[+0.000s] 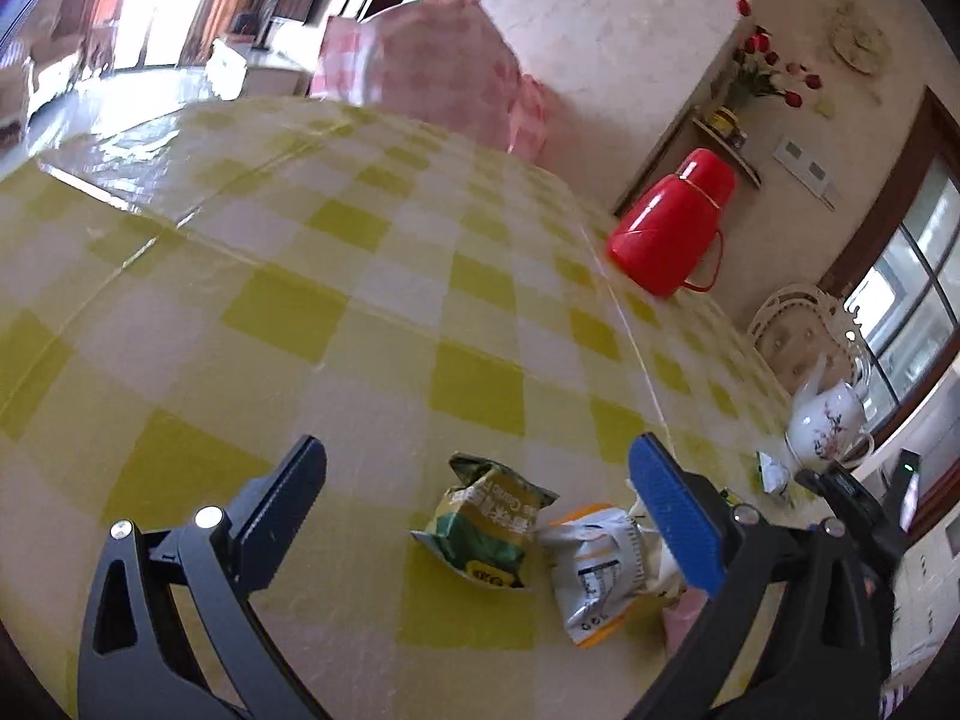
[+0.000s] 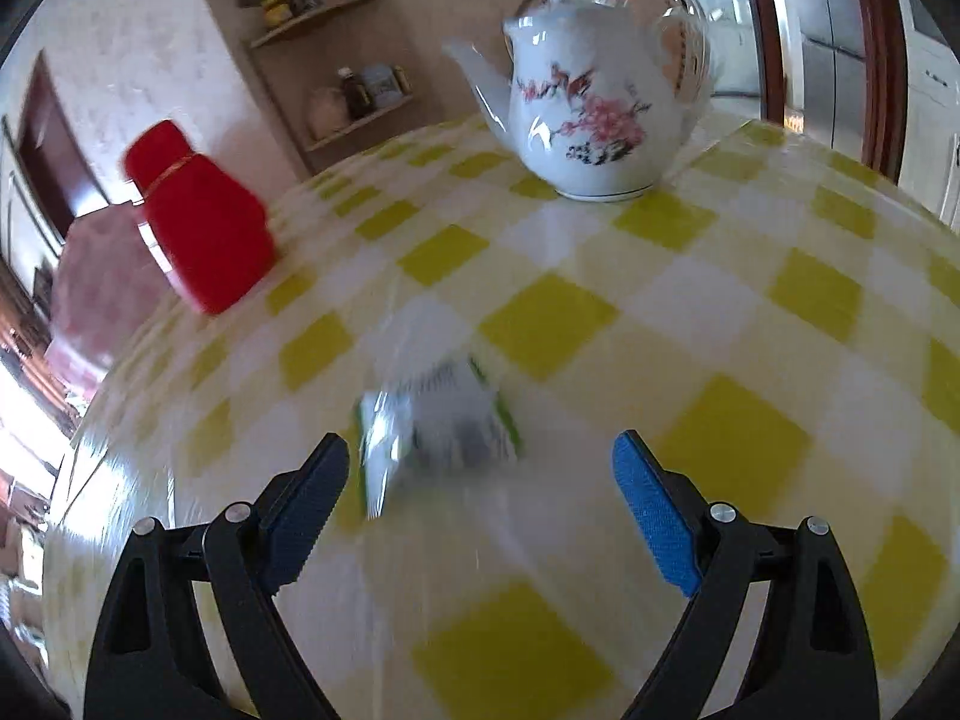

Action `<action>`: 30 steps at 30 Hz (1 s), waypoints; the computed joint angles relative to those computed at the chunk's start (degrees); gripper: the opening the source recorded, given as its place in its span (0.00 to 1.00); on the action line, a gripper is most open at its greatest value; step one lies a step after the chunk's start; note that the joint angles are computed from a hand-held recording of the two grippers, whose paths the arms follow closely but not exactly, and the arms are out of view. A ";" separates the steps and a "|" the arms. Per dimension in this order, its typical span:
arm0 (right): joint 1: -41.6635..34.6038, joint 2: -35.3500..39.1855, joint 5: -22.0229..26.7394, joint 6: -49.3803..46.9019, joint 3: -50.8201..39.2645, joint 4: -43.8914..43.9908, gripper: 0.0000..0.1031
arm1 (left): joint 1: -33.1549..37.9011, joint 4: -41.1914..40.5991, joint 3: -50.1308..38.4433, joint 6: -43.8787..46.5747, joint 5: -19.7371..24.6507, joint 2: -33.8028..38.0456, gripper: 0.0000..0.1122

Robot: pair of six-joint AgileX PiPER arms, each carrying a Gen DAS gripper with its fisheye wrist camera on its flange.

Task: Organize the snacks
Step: 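Move both open tools back over the table toward the remaining snacks, then grasp a white wrapped packet with the right tool while the left tool grasps the green garlic packet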

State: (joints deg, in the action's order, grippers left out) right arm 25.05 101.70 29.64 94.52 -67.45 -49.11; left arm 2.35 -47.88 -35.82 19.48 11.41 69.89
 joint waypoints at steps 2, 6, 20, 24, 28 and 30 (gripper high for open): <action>-1.39 4.37 2.01 -7.25 -6.16 5.96 0.85 | 1.14 -3.88 0.18 3.04 0.67 0.10 0.90; 1.56 12.01 12.98 -22.84 -18.59 11.81 0.84 | 2.57 -6.93 0.23 4.76 1.75 0.82 0.90; 30.65 -11.27 15.86 0.15 11.71 -4.42 0.40 | 6.53 -4.11 -2.88 7.28 10.51 3.39 0.90; 47.16 -13.17 23.62 12.33 14.89 -6.87 0.40 | 10.24 -3.45 -3.52 9.07 15.68 2.60 0.90; 56.15 -11.28 23.16 17.47 12.44 -7.13 0.40 | 10.85 -0.39 -4.06 7.19 16.31 2.18 0.90; 59.48 -8.79 23.96 16.01 9.30 -6.91 0.40 | 8.16 5.85 -4.66 2.03 15.17 2.20 0.90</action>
State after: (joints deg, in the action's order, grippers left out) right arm 84.53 92.91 53.60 110.53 -58.15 -56.02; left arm 10.51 -42.03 -40.48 21.51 26.58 72.09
